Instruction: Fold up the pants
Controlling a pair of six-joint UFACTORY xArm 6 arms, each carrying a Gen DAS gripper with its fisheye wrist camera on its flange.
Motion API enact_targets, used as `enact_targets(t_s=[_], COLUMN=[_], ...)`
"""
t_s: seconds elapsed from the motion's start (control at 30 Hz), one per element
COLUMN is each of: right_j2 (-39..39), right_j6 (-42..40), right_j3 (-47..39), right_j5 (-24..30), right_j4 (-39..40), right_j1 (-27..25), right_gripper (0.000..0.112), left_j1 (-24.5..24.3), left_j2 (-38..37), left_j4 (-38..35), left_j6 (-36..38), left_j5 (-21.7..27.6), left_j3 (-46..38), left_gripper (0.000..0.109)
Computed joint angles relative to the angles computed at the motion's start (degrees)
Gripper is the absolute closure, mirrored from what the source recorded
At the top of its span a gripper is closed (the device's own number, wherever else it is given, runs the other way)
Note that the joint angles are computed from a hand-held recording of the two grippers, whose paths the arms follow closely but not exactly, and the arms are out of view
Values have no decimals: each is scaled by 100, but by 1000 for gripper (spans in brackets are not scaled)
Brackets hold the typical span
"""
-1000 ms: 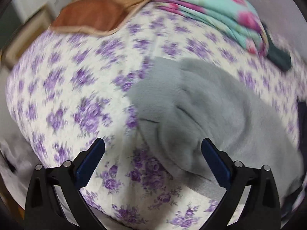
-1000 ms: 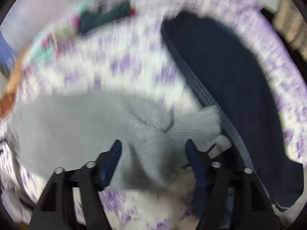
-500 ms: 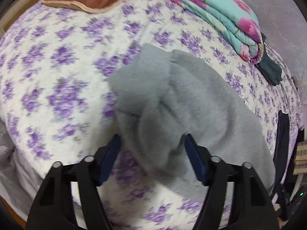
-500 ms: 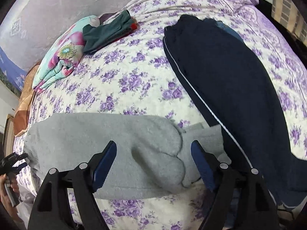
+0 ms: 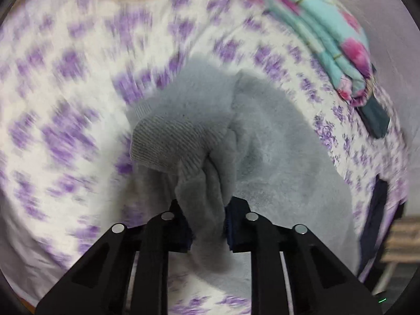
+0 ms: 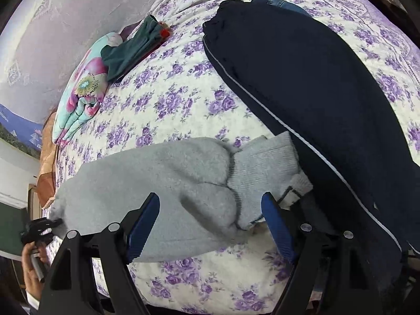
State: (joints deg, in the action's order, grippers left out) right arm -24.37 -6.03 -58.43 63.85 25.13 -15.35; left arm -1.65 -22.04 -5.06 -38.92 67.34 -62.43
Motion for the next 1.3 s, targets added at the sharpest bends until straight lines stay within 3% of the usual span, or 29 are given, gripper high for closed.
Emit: enact_targets(t_s=[0.17,0.27,0.33,0.5,0.6,0.7,0.87,0.97,1.03,1.1,1.23,1.3], right_j2=[53,124,113,-166,-265,-22,324,554,518,303,-85,13], right_j6=[-84,92,174,281,440,474,733,814,1030,1041,831,410], right_j3=[32,141,177,306,440,474,558,139,-94,-208,-249,-326], right_j5=[115,74,107,139,160,185,-559,-136,165,180,-773,-1531], right_j4=[122,-72,-109,-184,-32,365,805,139,-551,-988,-1853,-1638], right_j1=[52,220,211,-71,-317,-415,-257,-85,24,146,705,1040], right_gripper=[28,24,24,24,24,24,24,34,33,33,33,33], left_j1=[-63,-154,-402,-1157,-1168,-1119,-1295,-1558,-1724,-1810,-1620,-1566], left_j2=[5,346,407,282,-85,-181,160,695,657,716,433,511], left_j4=[707,1381,2012,3253,3039,2100,832,1325,1647,1753,1394,1172], left_j6=[265,201,99,315,234,444,1105,1066,1139,1253,1205,1221], left_j5=[362,604,838,1388,1015,225,-578,167,144,495,35,-377], left_j3=[-376,-279,-249,-535,-461,-331,4,-87,-6,-260,-405,-618], left_gripper=[91,66,42,40,36,33,32,35,34,35,33,27])
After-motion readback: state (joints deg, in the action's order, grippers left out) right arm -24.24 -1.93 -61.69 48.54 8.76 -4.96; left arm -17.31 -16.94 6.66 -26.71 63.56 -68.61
